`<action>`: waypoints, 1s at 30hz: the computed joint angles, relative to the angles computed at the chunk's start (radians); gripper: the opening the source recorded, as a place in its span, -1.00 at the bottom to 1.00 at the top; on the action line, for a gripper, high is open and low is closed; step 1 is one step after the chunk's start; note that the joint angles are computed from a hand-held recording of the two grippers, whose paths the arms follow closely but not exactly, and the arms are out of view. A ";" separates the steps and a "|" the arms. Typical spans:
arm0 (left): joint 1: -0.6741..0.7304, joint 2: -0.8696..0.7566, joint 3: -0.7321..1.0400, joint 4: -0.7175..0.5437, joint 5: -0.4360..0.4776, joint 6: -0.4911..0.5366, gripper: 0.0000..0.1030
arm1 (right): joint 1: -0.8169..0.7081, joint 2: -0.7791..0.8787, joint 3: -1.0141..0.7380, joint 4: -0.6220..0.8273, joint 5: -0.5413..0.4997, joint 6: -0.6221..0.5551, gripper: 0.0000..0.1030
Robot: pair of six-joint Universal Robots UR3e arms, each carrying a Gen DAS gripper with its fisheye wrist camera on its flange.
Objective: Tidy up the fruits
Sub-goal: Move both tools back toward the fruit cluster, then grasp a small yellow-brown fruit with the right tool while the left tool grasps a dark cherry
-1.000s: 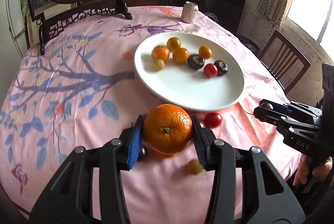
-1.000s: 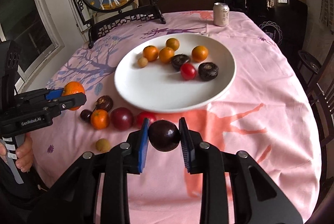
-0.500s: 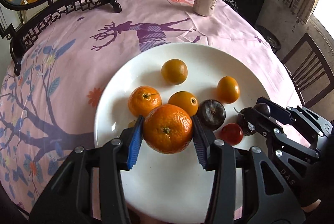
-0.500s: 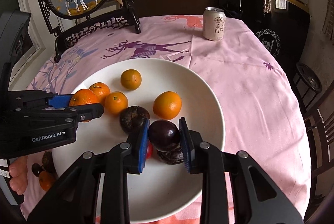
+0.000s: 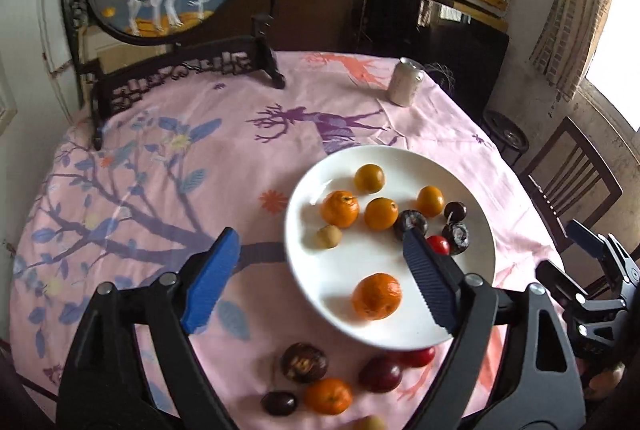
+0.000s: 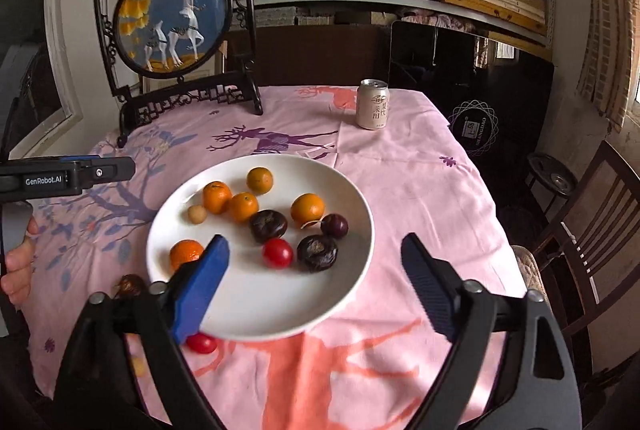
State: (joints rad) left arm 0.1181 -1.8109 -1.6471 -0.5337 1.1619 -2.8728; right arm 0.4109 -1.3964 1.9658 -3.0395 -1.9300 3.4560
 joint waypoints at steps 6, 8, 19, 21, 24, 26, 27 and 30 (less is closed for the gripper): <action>0.239 0.271 -0.442 0.131 -0.093 0.113 0.75 | 0.201 0.009 0.039 0.038 -0.095 0.121 0.89; 0.301 0.306 -0.503 0.114 -0.114 0.152 0.75 | 0.243 0.036 -0.006 0.077 -0.118 0.126 0.89; 0.539 0.478 -0.714 -0.017 -0.199 0.377 0.75 | 0.332 0.354 -0.278 0.122 0.094 0.110 0.73; 0.563 0.512 -0.725 -0.064 -0.220 0.416 0.75 | 0.325 0.391 -0.319 0.152 0.120 0.105 0.21; 0.582 0.558 -0.738 -0.139 -0.246 0.472 0.75 | 0.296 0.437 -0.365 0.186 0.171 0.101 -0.17; 0.576 0.577 -0.751 -0.153 -0.251 0.493 0.75 | 0.294 0.454 -0.374 0.174 0.149 0.096 -0.44; 0.563 0.578 -0.761 -0.132 -0.241 0.489 0.75 | 0.292 0.454 -0.375 0.177 0.148 0.095 -0.49; 0.505 0.524 -0.767 -0.033 -0.203 0.450 0.75 | 0.280 0.418 -0.331 0.168 0.164 0.113 -0.49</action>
